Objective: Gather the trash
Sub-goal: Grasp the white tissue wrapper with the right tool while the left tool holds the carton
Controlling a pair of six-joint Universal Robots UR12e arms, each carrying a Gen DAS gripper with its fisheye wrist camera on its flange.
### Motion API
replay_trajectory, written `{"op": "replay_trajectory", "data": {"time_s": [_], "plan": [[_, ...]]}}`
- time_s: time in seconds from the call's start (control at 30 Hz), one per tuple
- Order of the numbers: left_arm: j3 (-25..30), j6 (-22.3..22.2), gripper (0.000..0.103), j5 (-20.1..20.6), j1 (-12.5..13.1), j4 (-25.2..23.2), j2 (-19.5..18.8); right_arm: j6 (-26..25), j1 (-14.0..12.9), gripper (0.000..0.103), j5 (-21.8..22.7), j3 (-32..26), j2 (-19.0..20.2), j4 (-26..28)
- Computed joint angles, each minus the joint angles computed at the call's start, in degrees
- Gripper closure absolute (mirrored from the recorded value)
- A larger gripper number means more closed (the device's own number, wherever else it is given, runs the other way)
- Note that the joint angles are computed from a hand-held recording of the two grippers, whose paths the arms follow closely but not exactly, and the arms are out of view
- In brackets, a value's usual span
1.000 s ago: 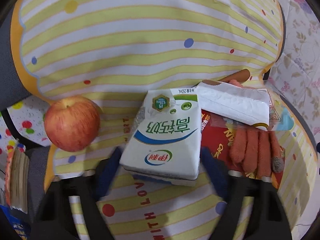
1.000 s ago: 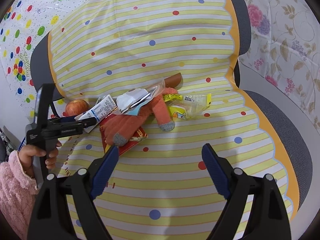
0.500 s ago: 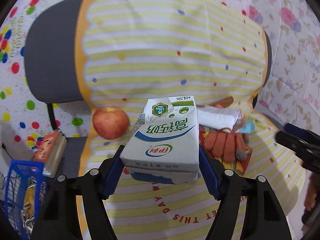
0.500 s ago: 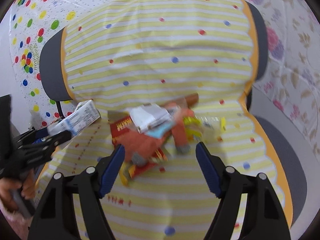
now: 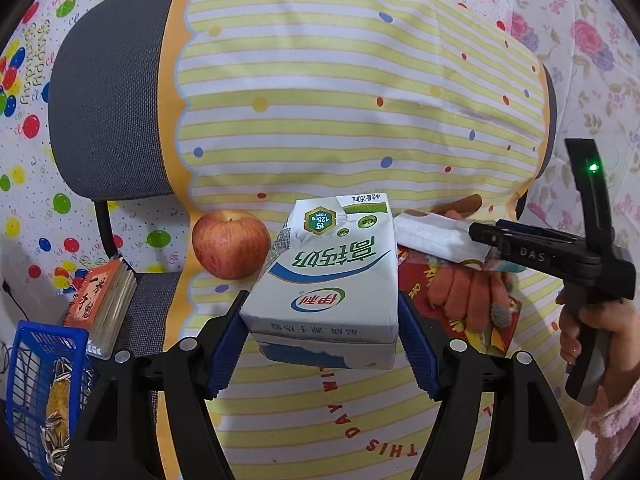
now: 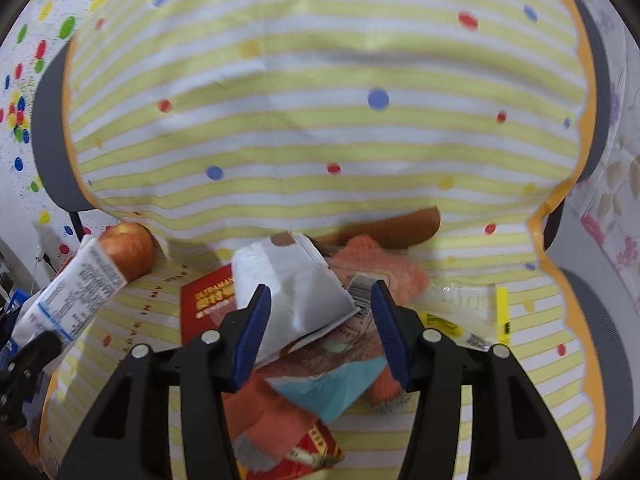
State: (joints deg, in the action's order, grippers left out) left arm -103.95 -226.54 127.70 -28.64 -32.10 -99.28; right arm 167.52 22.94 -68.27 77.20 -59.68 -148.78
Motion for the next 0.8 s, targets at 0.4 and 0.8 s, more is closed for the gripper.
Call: {"op": "replay_trajectory", "data": {"time_s": [0.4, 0.8], "plan": [[-0.3, -1.9, 0.032, -0.4, -0.4, -2.0, 0.4, -3.5, 0.2, 0.095, 3.6, 2.4, -0.9, 1.3], [2.2, -1.3, 0.032, 9.8, -5.9, -2.6, 1.7, -0.7, -3.1, 0.097, 10.5, 12.1, -12.2, -11.0]]}}
